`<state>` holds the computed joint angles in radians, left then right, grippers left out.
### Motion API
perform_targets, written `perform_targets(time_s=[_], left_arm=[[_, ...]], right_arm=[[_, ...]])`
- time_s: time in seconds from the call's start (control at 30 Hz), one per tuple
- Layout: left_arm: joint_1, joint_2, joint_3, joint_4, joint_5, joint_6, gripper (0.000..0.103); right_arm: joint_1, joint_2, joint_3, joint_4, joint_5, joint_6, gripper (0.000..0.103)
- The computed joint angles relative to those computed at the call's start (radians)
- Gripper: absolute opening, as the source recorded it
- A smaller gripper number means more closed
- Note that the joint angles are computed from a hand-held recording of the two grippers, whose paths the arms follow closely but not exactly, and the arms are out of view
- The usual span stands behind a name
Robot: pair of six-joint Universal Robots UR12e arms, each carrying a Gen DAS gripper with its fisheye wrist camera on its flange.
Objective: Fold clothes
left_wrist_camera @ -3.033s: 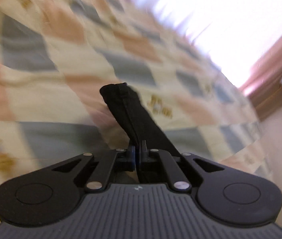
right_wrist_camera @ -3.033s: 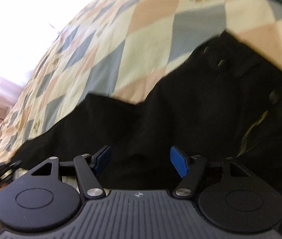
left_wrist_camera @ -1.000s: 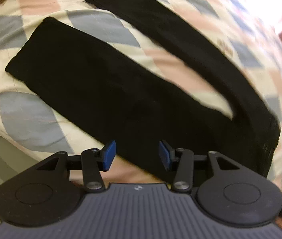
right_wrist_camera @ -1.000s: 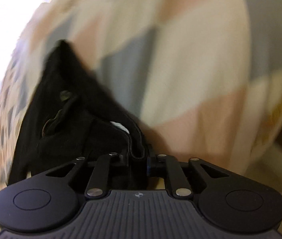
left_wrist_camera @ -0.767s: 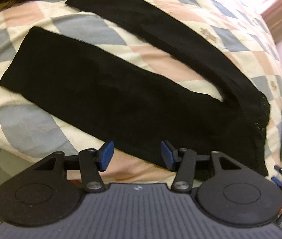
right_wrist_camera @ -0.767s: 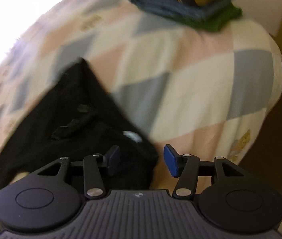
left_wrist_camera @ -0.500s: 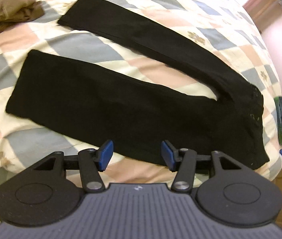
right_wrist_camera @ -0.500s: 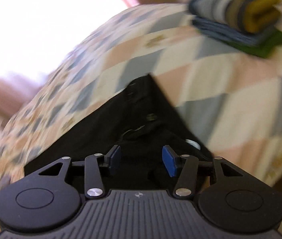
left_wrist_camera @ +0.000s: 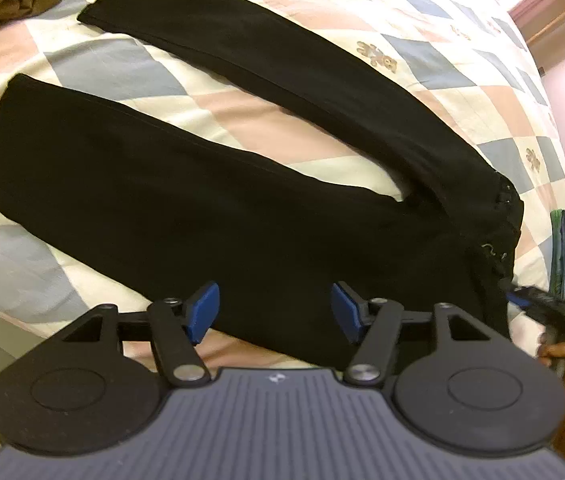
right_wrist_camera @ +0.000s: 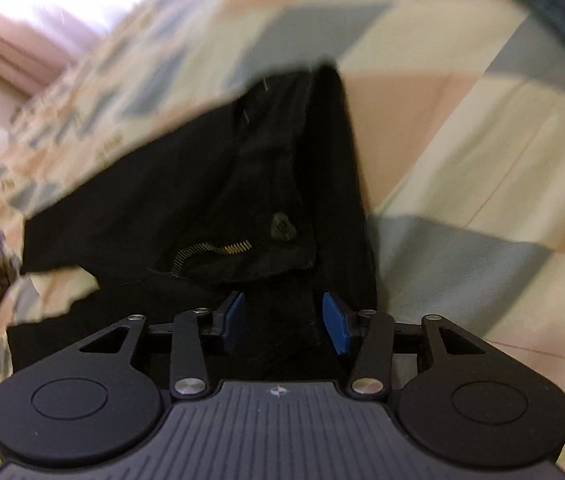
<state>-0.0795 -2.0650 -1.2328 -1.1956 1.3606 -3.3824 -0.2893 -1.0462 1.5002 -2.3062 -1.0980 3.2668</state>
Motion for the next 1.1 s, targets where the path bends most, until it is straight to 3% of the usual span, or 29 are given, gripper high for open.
perform_targets(time_s=[0.03, 0.07, 0.17, 0.33, 0.4, 0.47, 0.53, 0.6, 0.67, 0.73, 0.8, 0.87, 0.9, 1.0, 1.1], left_arm=[[-0.004, -0.007, 0.012, -0.009, 0.01, -0.01, 0.058], [-0.006, -0.012, 0.021, -0.012, 0.016, -0.02, 0.058], [-0.012, -0.026, 0.046, -0.013, 0.024, -0.049, 0.059], [-0.021, -0.058, 0.097, -0.021, 0.004, -0.071, 0.06], [-0.027, -0.069, 0.114, -0.014, -0.002, -0.07, 0.06], [-0.031, -0.074, 0.124, 0.002, -0.002, -0.064, 0.062], [-0.033, -0.076, 0.125, 0.015, 0.001, -0.064, 0.063], [-0.033, -0.077, 0.128, 0.013, 0.007, -0.069, 0.063], [-0.033, -0.076, 0.128, 0.013, 0.014, -0.077, 0.063], [-0.031, -0.071, 0.122, 0.019, 0.018, -0.08, 0.063], [-0.031, -0.067, 0.117, 0.022, 0.023, -0.083, 0.063], [-0.028, -0.062, 0.11, 0.015, 0.027, -0.091, 0.063], [-0.026, -0.058, 0.105, 0.014, 0.027, -0.091, 0.063], [-0.022, -0.049, 0.093, 0.009, 0.034, -0.086, 0.063], [-0.014, -0.037, 0.079, 0.007, 0.036, -0.076, 0.063]], right_arm=[[0.002, 0.009, -0.012, 0.034, -0.001, -0.008, 0.04], [0.001, 0.013, -0.017, 0.054, 0.006, -0.012, 0.032], [-0.01, -0.015, 0.021, 0.023, 0.043, -0.035, 0.01], [-0.027, -0.123, 0.146, -0.133, 0.159, -0.081, 0.006], [-0.019, -0.151, 0.17, -0.161, 0.161, -0.128, 0.006], [-0.006, -0.171, 0.177, -0.166, 0.123, -0.177, 0.006], [0.009, -0.177, 0.187, -0.228, 0.045, -0.181, 0.005], [0.037, -0.156, 0.173, -0.312, -0.142, -0.113, 0.003], [0.056, -0.12, 0.124, -0.287, -0.351, -0.054, 0.006], [0.065, -0.099, 0.097, -0.283, -0.442, -0.016, 0.006], [0.063, -0.099, 0.106, -0.343, -0.366, 0.0, 0.007], [0.064, -0.094, 0.103, -0.332, -0.215, -0.059, 0.008], [0.074, -0.086, 0.094, -0.305, -0.181, -0.1, 0.005], [0.115, -0.045, 0.053, -0.209, -0.208, -0.176, 0.005], [0.138, -0.003, 0.011, -0.137, -0.296, -0.09, 0.004]])
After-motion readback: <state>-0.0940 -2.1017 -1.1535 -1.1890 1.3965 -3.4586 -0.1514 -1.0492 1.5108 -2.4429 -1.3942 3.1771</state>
